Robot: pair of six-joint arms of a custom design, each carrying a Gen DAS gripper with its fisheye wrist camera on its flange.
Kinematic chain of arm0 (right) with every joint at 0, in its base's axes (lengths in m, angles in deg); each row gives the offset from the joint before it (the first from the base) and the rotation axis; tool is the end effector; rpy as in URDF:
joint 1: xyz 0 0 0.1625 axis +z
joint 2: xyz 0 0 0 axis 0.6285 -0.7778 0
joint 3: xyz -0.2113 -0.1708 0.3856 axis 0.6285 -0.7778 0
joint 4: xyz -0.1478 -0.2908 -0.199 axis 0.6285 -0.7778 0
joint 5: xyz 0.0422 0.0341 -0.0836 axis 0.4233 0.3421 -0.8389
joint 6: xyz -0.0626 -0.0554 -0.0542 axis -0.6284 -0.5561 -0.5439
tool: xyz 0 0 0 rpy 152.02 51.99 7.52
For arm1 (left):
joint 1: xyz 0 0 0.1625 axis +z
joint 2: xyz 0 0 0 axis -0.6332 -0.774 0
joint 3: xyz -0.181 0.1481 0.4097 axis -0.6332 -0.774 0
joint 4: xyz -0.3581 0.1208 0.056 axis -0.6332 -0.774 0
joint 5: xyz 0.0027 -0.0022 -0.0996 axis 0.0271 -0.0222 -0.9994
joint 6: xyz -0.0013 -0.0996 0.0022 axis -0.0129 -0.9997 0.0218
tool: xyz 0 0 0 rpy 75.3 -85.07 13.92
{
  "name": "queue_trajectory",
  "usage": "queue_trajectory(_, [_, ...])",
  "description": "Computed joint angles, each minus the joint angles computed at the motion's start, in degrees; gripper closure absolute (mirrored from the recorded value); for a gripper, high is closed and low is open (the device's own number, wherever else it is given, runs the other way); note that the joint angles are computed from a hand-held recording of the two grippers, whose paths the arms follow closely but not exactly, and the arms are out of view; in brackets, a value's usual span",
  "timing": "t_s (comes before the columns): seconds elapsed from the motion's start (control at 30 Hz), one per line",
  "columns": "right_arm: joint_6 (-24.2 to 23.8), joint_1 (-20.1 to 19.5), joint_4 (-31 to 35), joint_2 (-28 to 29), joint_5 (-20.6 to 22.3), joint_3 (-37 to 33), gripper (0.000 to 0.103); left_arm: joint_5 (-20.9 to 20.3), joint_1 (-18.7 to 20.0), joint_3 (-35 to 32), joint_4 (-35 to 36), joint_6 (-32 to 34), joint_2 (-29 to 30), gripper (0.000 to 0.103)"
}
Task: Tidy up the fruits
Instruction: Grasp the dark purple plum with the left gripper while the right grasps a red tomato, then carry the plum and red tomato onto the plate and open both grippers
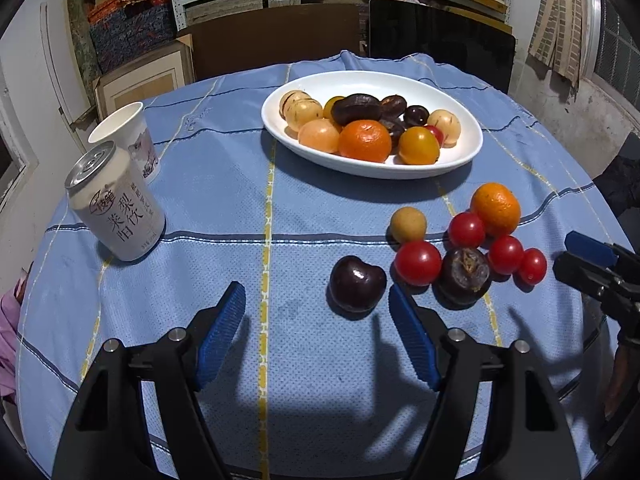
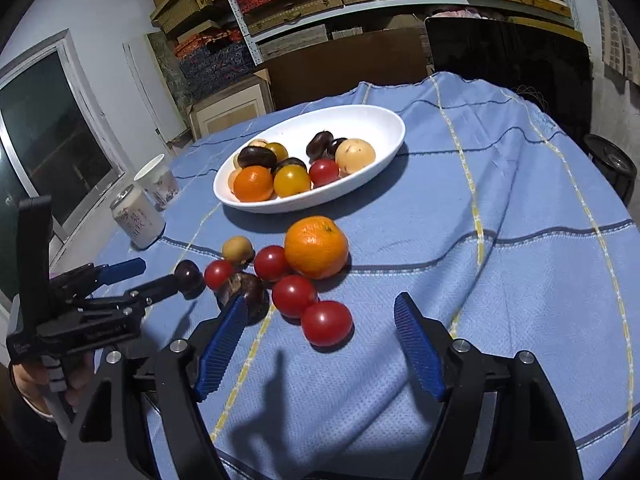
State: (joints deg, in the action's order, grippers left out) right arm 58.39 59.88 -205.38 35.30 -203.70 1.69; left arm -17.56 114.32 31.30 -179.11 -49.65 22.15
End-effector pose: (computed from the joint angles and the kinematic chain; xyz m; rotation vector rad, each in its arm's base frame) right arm 0.1956 -0.6745 -0.0098 0.2333 -2.4879 1.0200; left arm -0.0127 -0.7786 0.1894 0.7957 2.2811 -0.5966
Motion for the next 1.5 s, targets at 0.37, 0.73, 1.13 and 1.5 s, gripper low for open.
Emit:
queue_trajectory(0.37, [-9.3,2.1,2.9,4.2,-10.5,-5.7,0.028,-2.1,0.9,-0.3,1.0,1.6,0.6,0.031])
queue_trajectory(0.73, [-3.8,0.9,6.1,3.2,-8.0,-5.7,0.071,-1.6,1.4,-1.5,2.3,1.4,1.5,0.031])
queue_trajectory(1.13, [-4.0,1.0,6.6,2.3,-5.5,-4.1,0.071,0.7,0.9,-3.2,3.0,-1.2,2.6,0.031])
queue_trajectory(1.5, [-3.1,0.7,7.3,1.9,-5.3,-3.8,0.071,-1.5,0.3,-3.7,3.8,1.7,3.6,0.071])
